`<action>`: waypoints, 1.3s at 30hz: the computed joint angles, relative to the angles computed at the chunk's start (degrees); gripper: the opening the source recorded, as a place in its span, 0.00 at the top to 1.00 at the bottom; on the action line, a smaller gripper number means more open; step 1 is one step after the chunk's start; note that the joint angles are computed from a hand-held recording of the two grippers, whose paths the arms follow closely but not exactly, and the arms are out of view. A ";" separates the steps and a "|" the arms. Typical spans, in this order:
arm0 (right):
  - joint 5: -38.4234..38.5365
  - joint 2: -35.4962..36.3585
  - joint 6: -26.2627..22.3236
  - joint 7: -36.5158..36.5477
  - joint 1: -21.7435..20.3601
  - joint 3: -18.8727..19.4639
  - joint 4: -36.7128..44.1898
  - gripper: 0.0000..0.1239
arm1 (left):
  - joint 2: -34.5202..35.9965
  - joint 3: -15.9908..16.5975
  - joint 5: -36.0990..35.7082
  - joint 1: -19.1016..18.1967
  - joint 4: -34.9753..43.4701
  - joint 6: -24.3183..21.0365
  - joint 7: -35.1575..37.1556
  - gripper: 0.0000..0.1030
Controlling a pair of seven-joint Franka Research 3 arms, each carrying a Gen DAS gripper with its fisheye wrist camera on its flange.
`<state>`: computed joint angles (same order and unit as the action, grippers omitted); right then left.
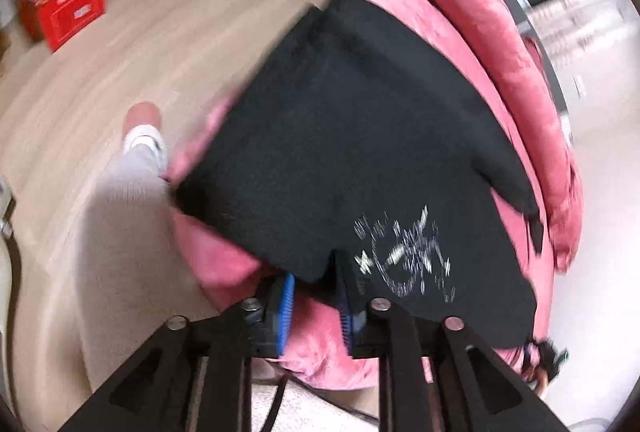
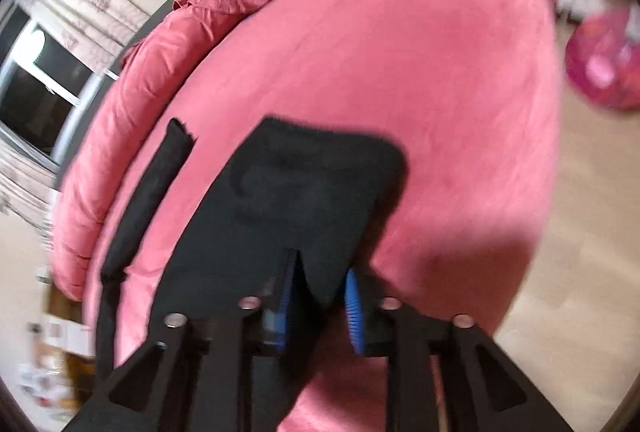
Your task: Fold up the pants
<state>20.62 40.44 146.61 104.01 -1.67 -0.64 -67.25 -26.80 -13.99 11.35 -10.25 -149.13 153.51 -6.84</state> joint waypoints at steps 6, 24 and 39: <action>-12.15 -6.06 12.91 4.36 7.52 -7.10 -7.78 0.58 | -10.98 -8.11 9.49 6.57 0.54 -17.61 -16.13 0.70; 0.33 4.58 -4.38 -35.96 13.36 10.95 7.92 0.55 | 7.34 -1.44 22.01 7.75 11.66 -0.88 -4.78 0.41; -3.54 7.40 4.16 -40.64 19.26 7.53 7.49 0.54 | 26.31 7.72 14.31 10.45 30.63 -5.33 16.82 0.34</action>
